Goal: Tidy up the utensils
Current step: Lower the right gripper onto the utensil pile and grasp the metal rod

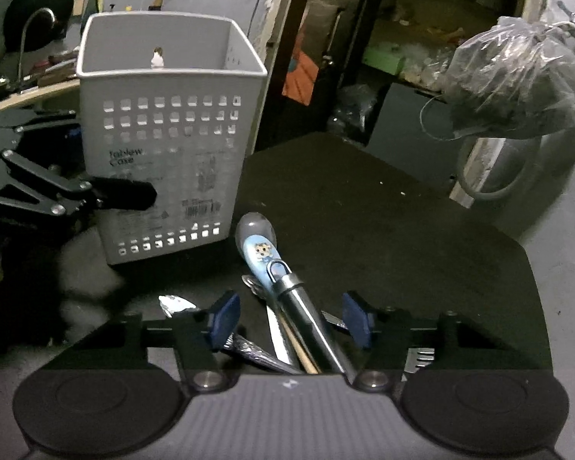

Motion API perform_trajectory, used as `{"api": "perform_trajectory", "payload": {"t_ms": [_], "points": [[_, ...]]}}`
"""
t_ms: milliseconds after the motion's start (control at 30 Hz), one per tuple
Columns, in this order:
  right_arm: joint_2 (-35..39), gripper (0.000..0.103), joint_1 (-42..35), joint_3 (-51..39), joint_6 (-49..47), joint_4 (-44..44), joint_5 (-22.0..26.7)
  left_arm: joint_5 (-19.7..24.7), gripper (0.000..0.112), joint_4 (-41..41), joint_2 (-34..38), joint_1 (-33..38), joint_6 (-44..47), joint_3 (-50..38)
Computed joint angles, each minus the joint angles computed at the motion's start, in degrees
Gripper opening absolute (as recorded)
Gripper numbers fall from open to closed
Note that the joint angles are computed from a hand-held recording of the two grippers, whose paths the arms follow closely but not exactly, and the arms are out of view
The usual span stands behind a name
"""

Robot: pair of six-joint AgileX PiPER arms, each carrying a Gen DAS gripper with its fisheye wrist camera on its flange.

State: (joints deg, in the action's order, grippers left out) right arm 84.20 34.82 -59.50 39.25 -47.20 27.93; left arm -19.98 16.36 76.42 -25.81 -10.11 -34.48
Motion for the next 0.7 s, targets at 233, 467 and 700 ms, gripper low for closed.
{"api": "perform_trajectory", "payload": {"t_ms": [233, 467, 700], "points": [[1.09, 0.037, -1.50, -0.86, -4.97, 3.40, -0.28, 0.06, 0.075, 0.10, -0.01, 0.02, -0.10, -0.03], [1.73, 0.031, -2.42, -0.75, -7.61, 3.10, -1.80, 0.18, 0.075, 0.97, 0.13, 0.13, -0.88, -0.22], [-1.13, 0.030, -4.47, 1.75, -9.53, 4.44, -5.85, 0.09, 0.075, 1.11, 0.47, 0.09, -0.94, -0.26]]}}
